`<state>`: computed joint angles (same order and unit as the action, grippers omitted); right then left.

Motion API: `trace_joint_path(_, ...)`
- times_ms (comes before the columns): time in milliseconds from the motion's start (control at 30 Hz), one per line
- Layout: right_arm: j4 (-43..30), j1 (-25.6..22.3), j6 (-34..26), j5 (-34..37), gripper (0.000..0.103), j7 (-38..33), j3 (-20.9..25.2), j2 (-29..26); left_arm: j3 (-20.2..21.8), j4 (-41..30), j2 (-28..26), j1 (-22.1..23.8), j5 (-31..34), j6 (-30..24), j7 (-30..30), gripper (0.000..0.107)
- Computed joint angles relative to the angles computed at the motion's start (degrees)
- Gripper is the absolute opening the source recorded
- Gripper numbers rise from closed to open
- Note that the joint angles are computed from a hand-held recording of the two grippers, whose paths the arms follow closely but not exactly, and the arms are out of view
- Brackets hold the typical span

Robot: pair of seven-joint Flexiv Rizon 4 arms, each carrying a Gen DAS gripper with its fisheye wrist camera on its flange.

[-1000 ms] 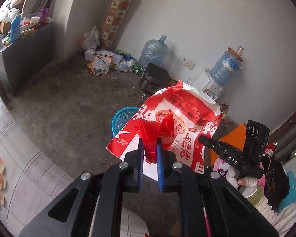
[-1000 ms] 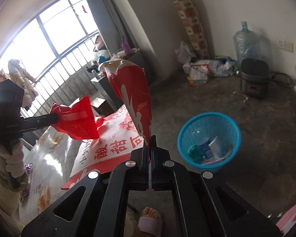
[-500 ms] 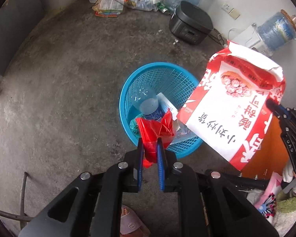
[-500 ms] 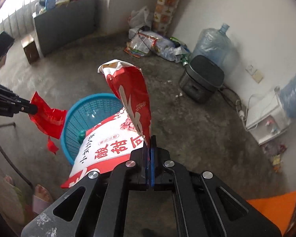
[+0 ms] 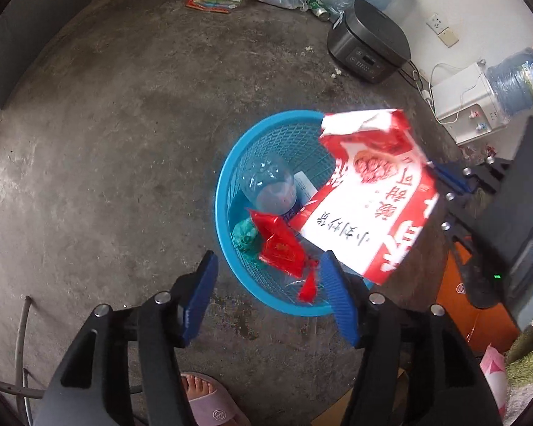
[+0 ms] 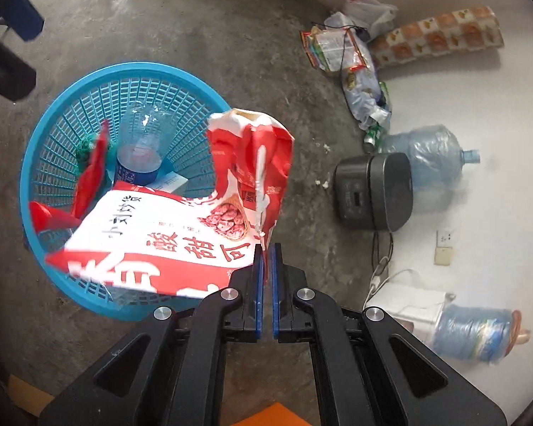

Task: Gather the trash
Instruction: 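Carry the snack bag over the blue wastebasket and open both grippers, then move both tools back toward the purple noodle bag on the table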

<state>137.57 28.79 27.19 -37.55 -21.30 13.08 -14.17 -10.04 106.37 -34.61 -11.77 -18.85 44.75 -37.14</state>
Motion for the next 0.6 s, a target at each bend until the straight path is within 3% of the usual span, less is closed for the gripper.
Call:
trace_joint_path(133, 0.19, 0.60, -1.52, -0.38, 0.000, -1.71, 0.83, 1.50, -1.32, 0.52, 3.64, 2.97, -3.58, -1.37, 4.15, 0.059)
trace_joint_path(300, 0.77, 2.27, -8.64, -0.36, 0.000, -7.37, 2.87, 5.08, -1.35, 0.35, 8.32, 6.83, -10.24, -5.82, 11.07, 0.059)
trace_joint_path(500, 1.01, 3.15, -13.13, -2.22, 0.000, -15.68, 3.10, 2.98, 1.69, -1.01, 11.27, 10.34, -16.28, -9.86, 16.02, 0.060)
trace_joint_path(600, 0.95, 2.21, -11.53, -0.87, 0.000, -11.69, 2.33, 4.26, 3.44, -1.35, 12.31, 11.98, -17.47, -11.03, 17.04, 0.060)
